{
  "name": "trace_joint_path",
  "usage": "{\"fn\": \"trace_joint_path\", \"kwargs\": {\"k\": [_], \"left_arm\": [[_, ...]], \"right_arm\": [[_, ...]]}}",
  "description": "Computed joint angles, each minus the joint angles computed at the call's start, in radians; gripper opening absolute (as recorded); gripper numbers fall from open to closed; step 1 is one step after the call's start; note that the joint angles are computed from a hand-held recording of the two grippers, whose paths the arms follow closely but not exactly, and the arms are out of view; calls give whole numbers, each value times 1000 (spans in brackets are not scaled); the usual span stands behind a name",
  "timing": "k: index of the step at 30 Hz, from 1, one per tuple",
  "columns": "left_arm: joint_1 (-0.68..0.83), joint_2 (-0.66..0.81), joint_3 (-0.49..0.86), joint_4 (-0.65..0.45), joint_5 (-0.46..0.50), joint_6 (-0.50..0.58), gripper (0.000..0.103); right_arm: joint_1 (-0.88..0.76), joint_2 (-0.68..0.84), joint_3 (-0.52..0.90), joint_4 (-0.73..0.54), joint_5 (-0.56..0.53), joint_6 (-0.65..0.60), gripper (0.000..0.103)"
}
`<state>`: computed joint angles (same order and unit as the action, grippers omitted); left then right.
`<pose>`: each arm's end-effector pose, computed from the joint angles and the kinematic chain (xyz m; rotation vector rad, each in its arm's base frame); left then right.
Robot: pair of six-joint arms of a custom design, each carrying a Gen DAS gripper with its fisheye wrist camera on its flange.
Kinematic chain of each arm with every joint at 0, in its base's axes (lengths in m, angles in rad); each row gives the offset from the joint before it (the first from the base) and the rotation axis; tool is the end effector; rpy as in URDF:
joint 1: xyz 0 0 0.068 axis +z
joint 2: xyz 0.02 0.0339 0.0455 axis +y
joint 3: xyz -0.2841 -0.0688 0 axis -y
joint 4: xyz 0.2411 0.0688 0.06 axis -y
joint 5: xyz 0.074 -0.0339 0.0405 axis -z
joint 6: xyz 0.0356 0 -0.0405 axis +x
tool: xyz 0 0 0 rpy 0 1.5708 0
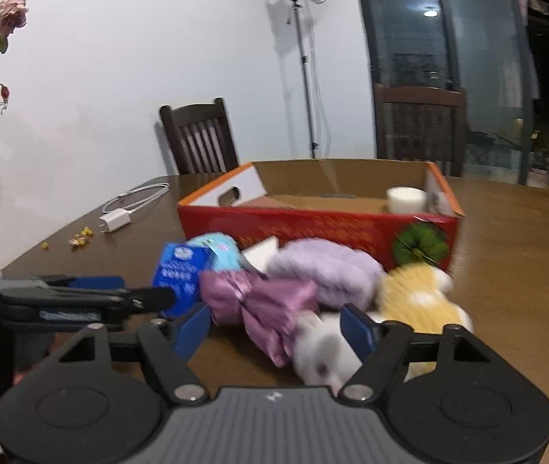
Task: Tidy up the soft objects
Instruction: 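Reach to the blue handkerchief pack and close the grippers on it, then lift the blue handkerchief pack off the table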
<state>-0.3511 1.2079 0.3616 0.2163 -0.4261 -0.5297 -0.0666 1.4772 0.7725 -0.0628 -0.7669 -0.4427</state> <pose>0.2021 -0.0584 0.1756 -0.4222 2.0953 -0.0448 0.2887 0.0055 0.2167 -0.7540 2.0170 0.6015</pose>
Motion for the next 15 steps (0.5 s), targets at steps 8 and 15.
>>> {"fn": "trace_joint_path", "kwargs": {"k": [8,15], "left_arm": [[116,73,-22,130,202,36,46],[2,-101,-30,-76,91,10,41]], "right_arm": [[117,121,70,65,24,124,70],[87,74,14,78,42,75,68]]}}
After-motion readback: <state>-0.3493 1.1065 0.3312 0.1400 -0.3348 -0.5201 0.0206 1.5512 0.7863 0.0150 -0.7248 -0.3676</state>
